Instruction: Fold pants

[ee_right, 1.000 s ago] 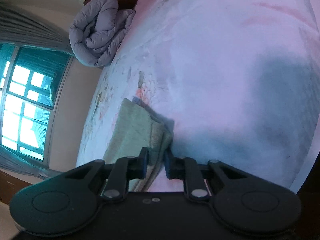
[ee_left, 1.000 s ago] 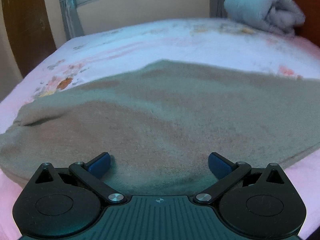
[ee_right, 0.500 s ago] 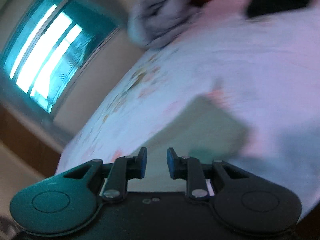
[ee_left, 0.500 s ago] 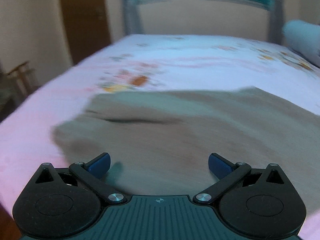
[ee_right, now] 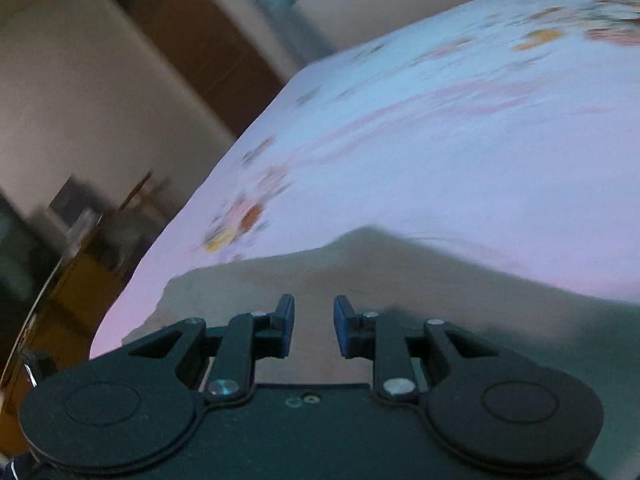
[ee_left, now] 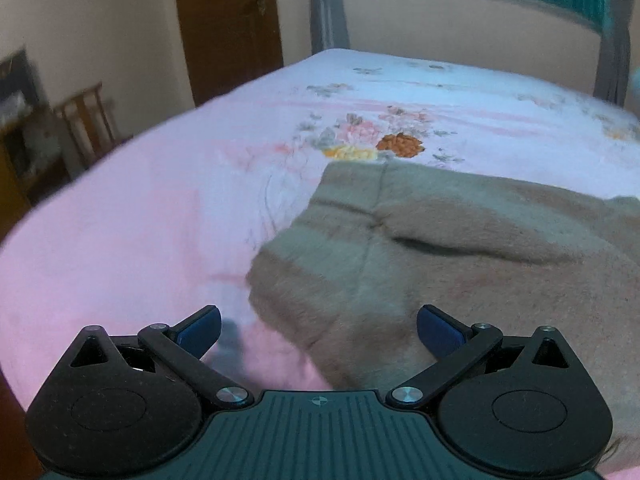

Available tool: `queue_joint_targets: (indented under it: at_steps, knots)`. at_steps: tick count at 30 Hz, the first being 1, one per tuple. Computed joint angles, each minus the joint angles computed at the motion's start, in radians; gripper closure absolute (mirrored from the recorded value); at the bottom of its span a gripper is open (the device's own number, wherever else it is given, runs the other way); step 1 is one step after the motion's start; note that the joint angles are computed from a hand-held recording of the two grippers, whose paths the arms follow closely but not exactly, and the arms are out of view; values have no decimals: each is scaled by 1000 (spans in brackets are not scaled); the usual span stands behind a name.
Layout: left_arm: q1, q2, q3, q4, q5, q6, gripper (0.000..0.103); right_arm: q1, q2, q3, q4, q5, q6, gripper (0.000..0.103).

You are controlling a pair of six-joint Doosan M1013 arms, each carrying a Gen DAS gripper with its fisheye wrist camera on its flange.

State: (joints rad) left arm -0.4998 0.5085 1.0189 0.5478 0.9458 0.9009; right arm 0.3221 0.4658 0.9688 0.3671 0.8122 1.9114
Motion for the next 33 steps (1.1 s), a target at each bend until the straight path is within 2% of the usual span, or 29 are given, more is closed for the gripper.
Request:
queue_joint_targets:
  at_steps: [2, 4, 5, 7, 9, 10, 11, 13, 16, 18, 19, 20, 21, 22, 23, 24, 25, 26, 28, 30, 33]
  knots:
    - [10, -17, 42, -26, -53, -60, 0, 4, 63, -84, 14, 69, -17, 92]
    - [21, -34, 82, -50, -109, -81, 0, 5, 122, -176, -100, 164, 84, 103]
    - [24, -40, 96, -57, -130, -76, 0, -7, 132, -180, -105, 167, 132, 103]
    - [28, -46, 111, -63, -156, -62, 0, -33, 123, -145, -21, 133, 140, 103]
    - [31, -53, 116, -69, -160, -63, 0, -29, 110, -143, -94, 125, 176, 103]
    - [28, -57, 117, -42, -158, -87, 0, -21, 105, -152, -154, 123, 224, 99]
    - [22, -62, 119, 0, -162, -107, 0, -15, 86, -131, -166, 85, 242, 92]
    - [8, -74, 133, 100, -208, -167, 0, -8, 68, -106, -94, 25, 185, 90]
    - [7, -62, 98, 110, -274, -167, 0, 5, 97, -149, 55, 47, 105, 90]
    - [14, -41, 64, 53, -319, -109, 0, 18, 137, -203, 108, 81, 82, 91]
    - [22, -28, 46, -15, -327, -52, 0, 25, 160, -233, 132, 110, 81, 90]
    - [34, -7, 8, -134, -285, 46, 0, 31, 190, -280, 124, 166, 106, 91]
    - [38, 25, -38, -200, -192, 97, 0, 36, 222, -336, 83, 235, 138, 96]
    - [40, 46, -62, -215, -129, 130, 0, 47, 238, -360, 18, 276, 149, 103]
    - [38, 52, -55, -176, -114, 164, 0, 50, 237, -354, -11, 270, 142, 103]
    - [38, 49, -34, -154, -130, 169, 0, 44, 225, -331, 2, 256, 143, 103]
    - [48, 38, -19, -183, -155, 156, 0, 38, 199, -291, 19, 228, 148, 99]
    - [49, 35, -22, -175, -152, 141, 0, 37, 166, -248, 2, 184, 135, 89]
    - [40, 29, -32, -85, -154, 86, 0, 44, 99, -165, -93, 99, 113, 88]
    - [44, 27, -44, -130, -210, 100, 0, 46, 42, -88, -142, 65, 111, 88]
    - [34, 36, -67, -206, -226, 172, 0, 69, -27, 3, -216, 48, 105, 88]
